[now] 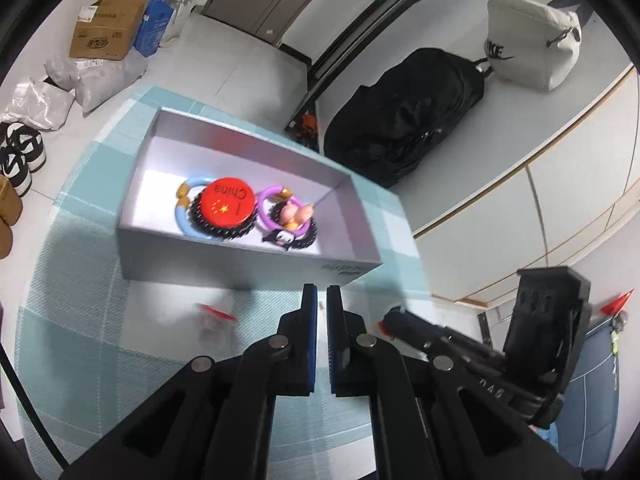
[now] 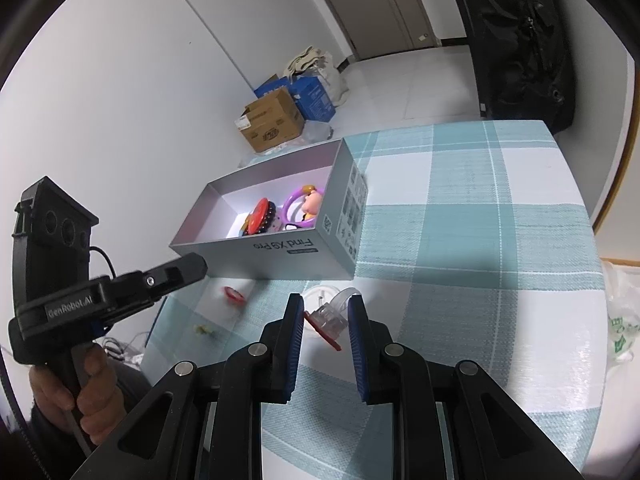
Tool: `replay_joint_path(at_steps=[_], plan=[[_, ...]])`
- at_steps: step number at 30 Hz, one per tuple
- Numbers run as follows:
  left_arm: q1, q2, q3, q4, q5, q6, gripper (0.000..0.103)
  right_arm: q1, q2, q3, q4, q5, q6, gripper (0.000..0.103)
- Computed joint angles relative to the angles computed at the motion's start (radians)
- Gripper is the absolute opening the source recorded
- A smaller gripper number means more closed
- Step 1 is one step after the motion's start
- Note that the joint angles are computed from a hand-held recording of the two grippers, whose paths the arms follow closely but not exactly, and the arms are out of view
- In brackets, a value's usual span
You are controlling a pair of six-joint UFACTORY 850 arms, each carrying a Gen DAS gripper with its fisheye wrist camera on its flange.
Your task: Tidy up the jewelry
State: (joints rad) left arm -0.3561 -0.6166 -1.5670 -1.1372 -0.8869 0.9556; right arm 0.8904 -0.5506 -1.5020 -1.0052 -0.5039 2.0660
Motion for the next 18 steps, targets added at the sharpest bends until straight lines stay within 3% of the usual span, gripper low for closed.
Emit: replay_joint_path(at_steps=[4,7,10,12,13,18], plan=[[0.015,0.011,0.005,0.016,0.024,0.01,0.001,-0.001,-0.006,-0.007,0.008,0.006,-0.011,0.021],[0.037,0.038,0.022,0.013,0.055,0.036,0.007,-0.003,-0.006,-0.008,0.005,0.014,-0.014,0.021],[0.051,0.071,0.049,0.041,0.113,0.032,0.023,-0.003,-0.007,-0.011,-0.001,0.019,-0.015,0.022],[0.052,0.099,0.08,0.069,0.179,0.039,0.051,-0.003,-0.009,-0.014,0.001,0.023,-0.02,0.022],[0.049,0.112,0.095,0.106,0.213,0.026,0.055,-0.003,-0.01,-0.016,0.002,0.024,-0.023,0.022],[-0.003,0.13,0.142,0.329,0.282,-0.044,0.056,-0.004,-0.014,-0.022,-0.003,0.03,-0.027,0.022]])
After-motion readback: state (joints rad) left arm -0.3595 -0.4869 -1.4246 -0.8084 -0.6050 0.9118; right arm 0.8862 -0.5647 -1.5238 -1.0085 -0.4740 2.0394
